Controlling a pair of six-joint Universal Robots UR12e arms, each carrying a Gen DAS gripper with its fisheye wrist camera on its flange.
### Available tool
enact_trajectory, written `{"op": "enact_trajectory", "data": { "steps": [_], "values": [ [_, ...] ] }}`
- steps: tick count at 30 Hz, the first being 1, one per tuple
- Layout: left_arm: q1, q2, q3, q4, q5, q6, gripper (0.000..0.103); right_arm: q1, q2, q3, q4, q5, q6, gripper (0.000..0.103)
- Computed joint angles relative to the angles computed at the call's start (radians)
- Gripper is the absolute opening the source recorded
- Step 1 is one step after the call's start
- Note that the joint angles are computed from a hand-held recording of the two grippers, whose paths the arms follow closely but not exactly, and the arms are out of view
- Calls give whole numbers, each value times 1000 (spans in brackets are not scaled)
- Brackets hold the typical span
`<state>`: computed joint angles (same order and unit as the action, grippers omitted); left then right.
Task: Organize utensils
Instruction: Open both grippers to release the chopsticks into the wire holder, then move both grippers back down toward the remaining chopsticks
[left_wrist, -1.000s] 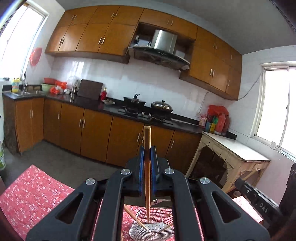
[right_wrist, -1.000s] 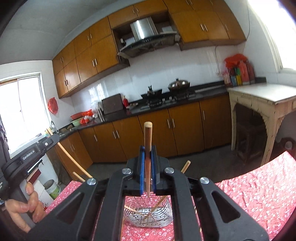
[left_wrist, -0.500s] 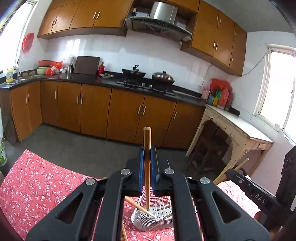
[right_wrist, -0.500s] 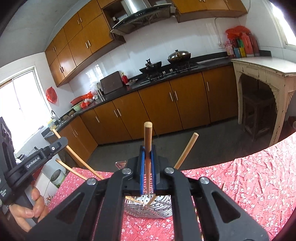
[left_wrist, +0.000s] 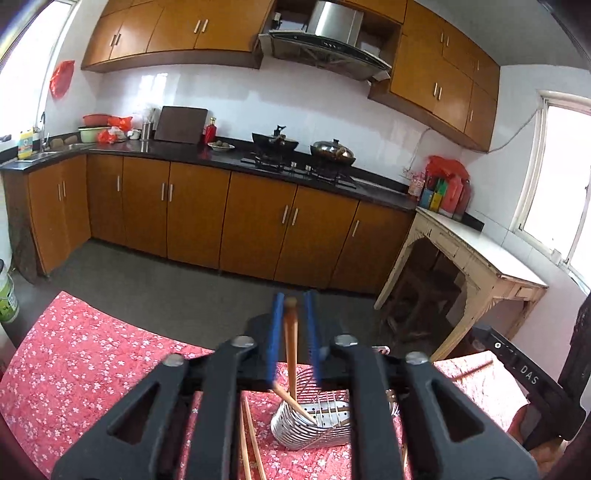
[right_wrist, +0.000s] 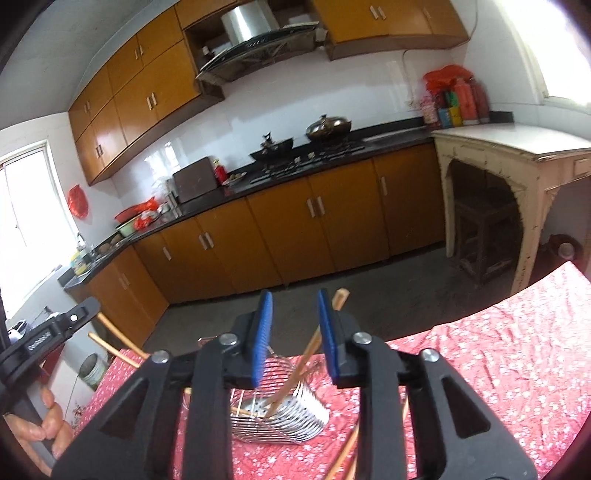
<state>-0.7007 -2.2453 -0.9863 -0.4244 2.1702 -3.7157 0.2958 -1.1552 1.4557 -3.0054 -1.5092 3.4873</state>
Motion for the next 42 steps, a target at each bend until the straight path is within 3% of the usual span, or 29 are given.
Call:
{"op": "enact_trajectory", "data": {
  "steps": [1,2,10,16,22,27,34,36,39,42],
  "values": [
    [-3,3,-4,10,11,2,32,-2,-5,8,-8,-6,1,32],
    [-5,6,-8,16,19,5,33,-4,-14,20,-23,-12,5,34],
    [-28,84,-129,86,78,30,33,-15,-98,155,-75,-95,8,36],
    [-52,151,-267,1,179,1,35,-27,-136,265,23,-152,5,36],
    [-50,169,-365,-115,126,-89,35,-15,-110,301,153,-100,5,36],
    [-43,157,-407,-171,28,-146,35,3,-74,284,209,-59,1,36],
    [-48,131,-402,-201,-27,-146,35,49,-35,236,264,-151,-42,35],
    [-49,127,-401,-196,-31,-140,37,56,-30,230,267,-179,-59,31],
    [-50,122,-396,-193,-37,-128,38,58,-29,230,270,-204,-64,13],
    [-51,119,-390,-197,-47,-125,38,50,-34,236,269,-202,-54,8]
  ]
}}
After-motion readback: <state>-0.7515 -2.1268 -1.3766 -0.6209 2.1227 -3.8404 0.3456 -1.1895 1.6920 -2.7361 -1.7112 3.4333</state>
